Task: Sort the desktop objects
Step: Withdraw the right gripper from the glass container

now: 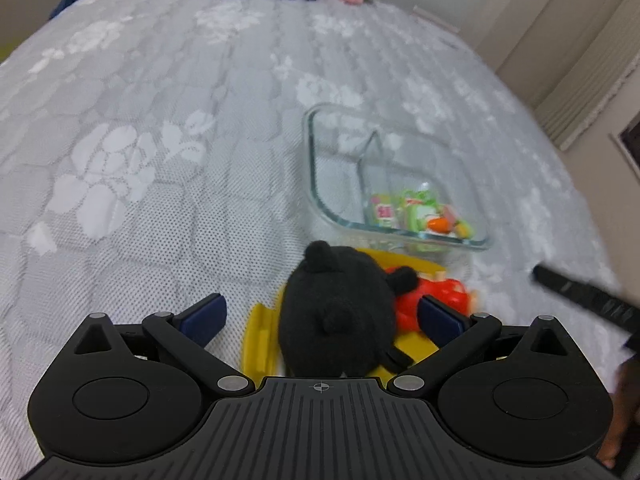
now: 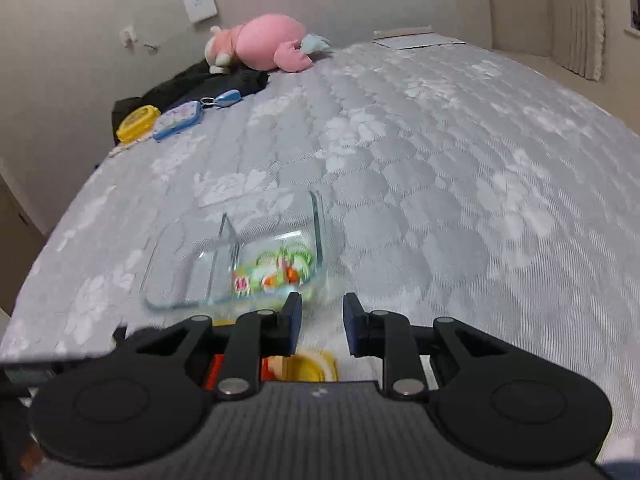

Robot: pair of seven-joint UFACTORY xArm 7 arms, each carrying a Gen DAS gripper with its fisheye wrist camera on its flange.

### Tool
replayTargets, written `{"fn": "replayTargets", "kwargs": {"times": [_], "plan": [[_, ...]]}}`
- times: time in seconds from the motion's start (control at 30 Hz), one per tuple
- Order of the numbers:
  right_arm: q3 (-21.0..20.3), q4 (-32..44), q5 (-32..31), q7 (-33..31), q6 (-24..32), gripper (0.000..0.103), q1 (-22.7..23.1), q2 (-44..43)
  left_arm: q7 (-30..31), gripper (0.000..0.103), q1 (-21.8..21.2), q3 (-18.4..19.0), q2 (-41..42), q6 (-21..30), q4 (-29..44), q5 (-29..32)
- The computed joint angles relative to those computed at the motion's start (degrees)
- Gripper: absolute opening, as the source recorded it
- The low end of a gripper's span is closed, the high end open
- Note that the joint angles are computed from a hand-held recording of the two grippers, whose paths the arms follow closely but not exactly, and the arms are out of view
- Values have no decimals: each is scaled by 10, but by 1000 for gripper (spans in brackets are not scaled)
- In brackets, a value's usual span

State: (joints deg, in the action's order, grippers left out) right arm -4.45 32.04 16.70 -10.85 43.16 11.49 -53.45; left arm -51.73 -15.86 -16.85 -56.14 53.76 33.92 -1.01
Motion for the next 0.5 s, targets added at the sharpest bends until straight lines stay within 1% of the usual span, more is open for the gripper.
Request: {"fn": "replayTargets", "kwargs": {"times": [0.07, 0.13, 0.2, 0.23, 0.27, 0.3, 0.33, 0.37, 0.43, 0.5], "plan": [[-9, -16, 2, 3, 14, 30, -4, -12, 11, 103, 2, -19, 13, 45, 31, 20], [-17, -19, 6, 11, 38, 31, -10, -5, 20, 103, 7, -41, 34, 89, 61, 44], [-40, -1, 30, 17, 75, 31, -4, 22, 25, 103, 6, -50, 53, 115, 80, 53], [-48, 4, 42, 18, 88, 32, -4, 28, 27, 103, 1, -47, 63, 118, 86, 49], [-51, 6, 49, 16, 92, 36, -7, 31, 27, 103, -5, -40, 70, 114, 87, 40], [-54, 9, 56, 14, 96, 38, -10, 34, 27, 103, -11, -31, 75, 107, 86, 28], [-53, 9, 58, 11, 99, 43, -15, 33, 26, 103, -16, -23, 79, 96, 84, 16], [-53, 10, 61, 7, 100, 44, -19, 34, 22, 103, -19, -18, 80, 88, 81, 8], [-56, 15, 68, 5, 109, 45, -25, 38, 20, 103, -13, -22, 96, 95, 92, 16], [-60, 20, 76, 4, 125, 45, -29, 42, 24, 103, -2, -39, 127, 126, 119, 44]]}}
